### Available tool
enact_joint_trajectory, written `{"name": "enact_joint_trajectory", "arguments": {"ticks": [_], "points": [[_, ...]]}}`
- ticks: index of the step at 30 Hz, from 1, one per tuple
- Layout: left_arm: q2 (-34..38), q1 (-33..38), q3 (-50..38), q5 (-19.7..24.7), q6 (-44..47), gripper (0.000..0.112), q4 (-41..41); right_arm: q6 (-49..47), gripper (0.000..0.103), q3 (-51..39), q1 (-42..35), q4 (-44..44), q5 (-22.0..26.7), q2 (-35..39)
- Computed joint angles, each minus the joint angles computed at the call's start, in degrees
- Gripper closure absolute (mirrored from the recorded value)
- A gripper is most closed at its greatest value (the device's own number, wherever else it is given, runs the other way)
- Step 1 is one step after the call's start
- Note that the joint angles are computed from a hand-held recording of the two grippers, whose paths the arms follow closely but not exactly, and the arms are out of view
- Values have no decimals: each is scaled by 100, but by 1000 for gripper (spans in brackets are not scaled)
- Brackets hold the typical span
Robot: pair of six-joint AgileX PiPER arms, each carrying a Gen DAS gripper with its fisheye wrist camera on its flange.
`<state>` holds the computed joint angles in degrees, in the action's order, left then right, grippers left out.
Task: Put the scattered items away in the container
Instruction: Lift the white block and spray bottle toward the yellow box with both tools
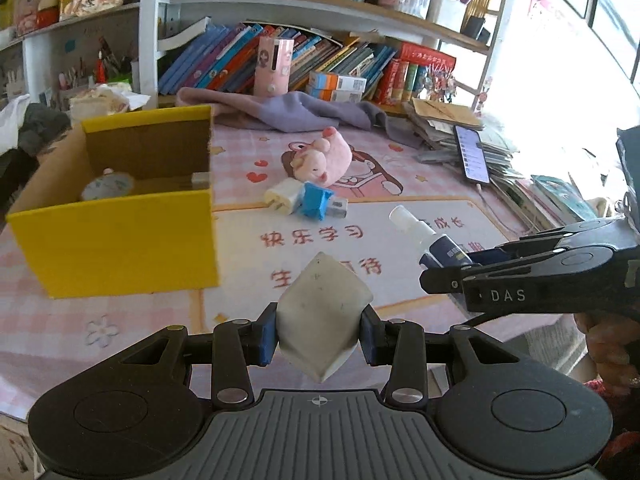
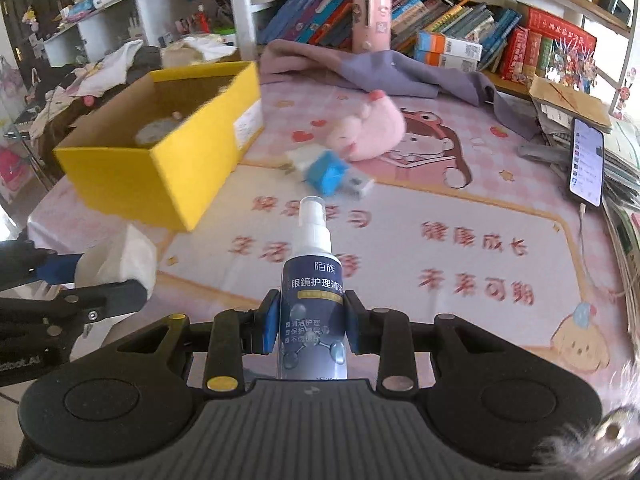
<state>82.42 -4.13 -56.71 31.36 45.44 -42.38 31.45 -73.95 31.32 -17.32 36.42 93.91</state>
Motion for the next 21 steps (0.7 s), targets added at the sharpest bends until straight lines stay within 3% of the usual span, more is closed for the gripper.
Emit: {"name": "enact_joint_trajectory", "arguments": {"ticks": [4,9,21], "points": [[-315,711,275,518,995,74,-544,1258,73,48,813,-823,255,-85],[-512,1456,407,1107,1794,74,-950,2100,73,-196,1544,-1257,684,28],[-928,3275,804,1792,2475,74,-1338,1474,73,-1649,2261,-941,1087,988]]}}
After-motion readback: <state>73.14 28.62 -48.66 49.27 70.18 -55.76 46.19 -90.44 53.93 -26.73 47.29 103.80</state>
